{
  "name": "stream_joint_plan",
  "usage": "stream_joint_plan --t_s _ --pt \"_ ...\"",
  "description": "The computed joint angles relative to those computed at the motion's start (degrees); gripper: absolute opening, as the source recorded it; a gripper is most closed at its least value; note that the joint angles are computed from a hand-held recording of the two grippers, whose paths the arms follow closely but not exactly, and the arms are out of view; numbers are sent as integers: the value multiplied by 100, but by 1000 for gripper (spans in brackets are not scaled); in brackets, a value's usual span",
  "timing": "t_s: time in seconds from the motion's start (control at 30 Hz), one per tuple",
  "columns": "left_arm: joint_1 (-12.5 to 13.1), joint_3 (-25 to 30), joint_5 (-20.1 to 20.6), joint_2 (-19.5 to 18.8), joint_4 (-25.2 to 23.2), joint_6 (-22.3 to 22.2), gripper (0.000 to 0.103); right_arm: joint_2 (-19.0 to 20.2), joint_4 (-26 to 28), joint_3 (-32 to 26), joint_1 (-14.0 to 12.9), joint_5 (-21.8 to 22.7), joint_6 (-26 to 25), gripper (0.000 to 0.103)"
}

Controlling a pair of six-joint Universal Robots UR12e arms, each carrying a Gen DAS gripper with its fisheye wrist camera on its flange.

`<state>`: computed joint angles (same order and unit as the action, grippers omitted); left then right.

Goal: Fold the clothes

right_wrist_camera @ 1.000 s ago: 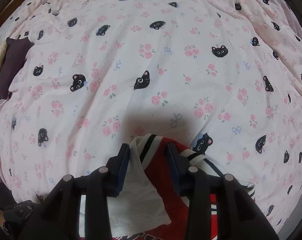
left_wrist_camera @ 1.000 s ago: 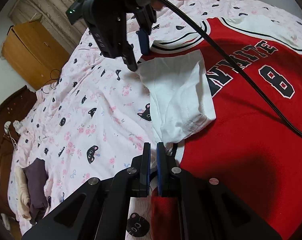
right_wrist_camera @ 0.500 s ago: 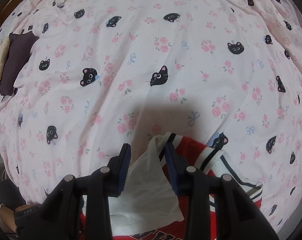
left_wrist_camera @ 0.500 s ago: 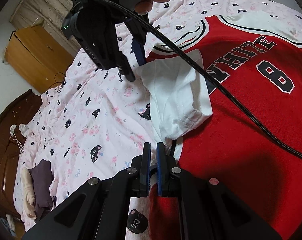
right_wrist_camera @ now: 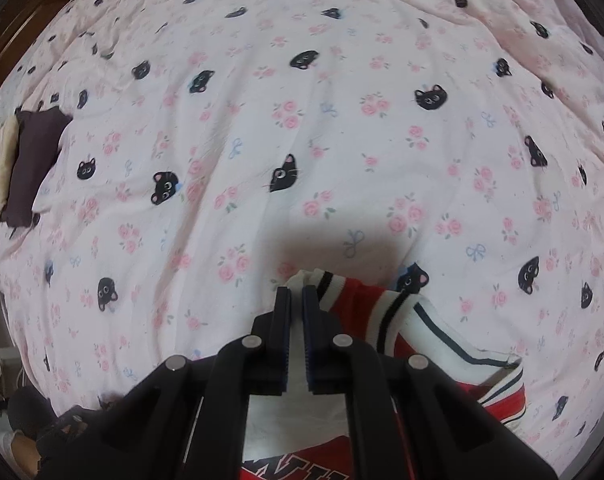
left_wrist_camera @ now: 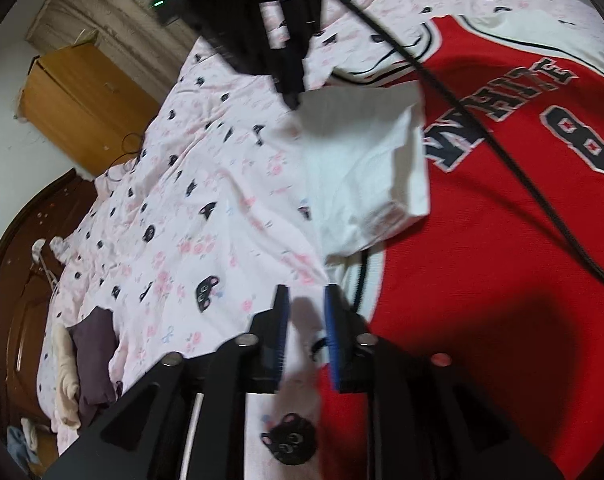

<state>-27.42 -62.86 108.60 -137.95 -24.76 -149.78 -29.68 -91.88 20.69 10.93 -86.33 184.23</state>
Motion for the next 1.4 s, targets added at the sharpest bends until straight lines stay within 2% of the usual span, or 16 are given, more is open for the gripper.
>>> stream_joint_plan --t_s 0.23,0.3,0.37,0.43,0.5,0.57,0.67,0.83,0.93,1.03,1.17,1.27,1.4 --pt "-9 -44 41 9 97 107 23 -257 -630 711 -93 263 257 11" --pt "-9 -94 18 50 156 123 23 -421 -931 1000 -102 271 347 20" --pt "-17 -174 -15 99 267 174 23 -679 -1392 1416 -70 10 352 33" --pt "-26 -293 -127 177 370 242 23 -930 -1755 1809 -58 -59 228 34" --pt "-47 -416 -220 250 486 372 23 -1201 -2061 2226 -66 61 115 34" --pt "-64 -528 -365 319 609 471 23 -1348 -2227 2491 -56 427 27 34" --pt "-85 -576 -540 353 578 601 23 -1466 -2015 2717 -61 1226 -261 34" --pt "-94 -496 -502 314 348 609 23 -1457 -1518 2833 -1 1786 -555 32" --pt "-85 -478 -475 311 262 555 26 -1472 -1308 2943 23 1873 -722 32" --pt "-81 -476 -467 310 247 546 27 -1501 -1332 3130 36 1758 -643 32" --pt "-65 -488 -524 333 296 500 27 -1566 -1480 3284 -1 1906 -516 32" --pt "-39 -513 -687 361 539 396 27 -1658 -1690 3335 -55 2057 -442 32" --pt "18 -475 -1067 363 863 80 28 -1714 -1951 3298 -119 1774 -197 32"
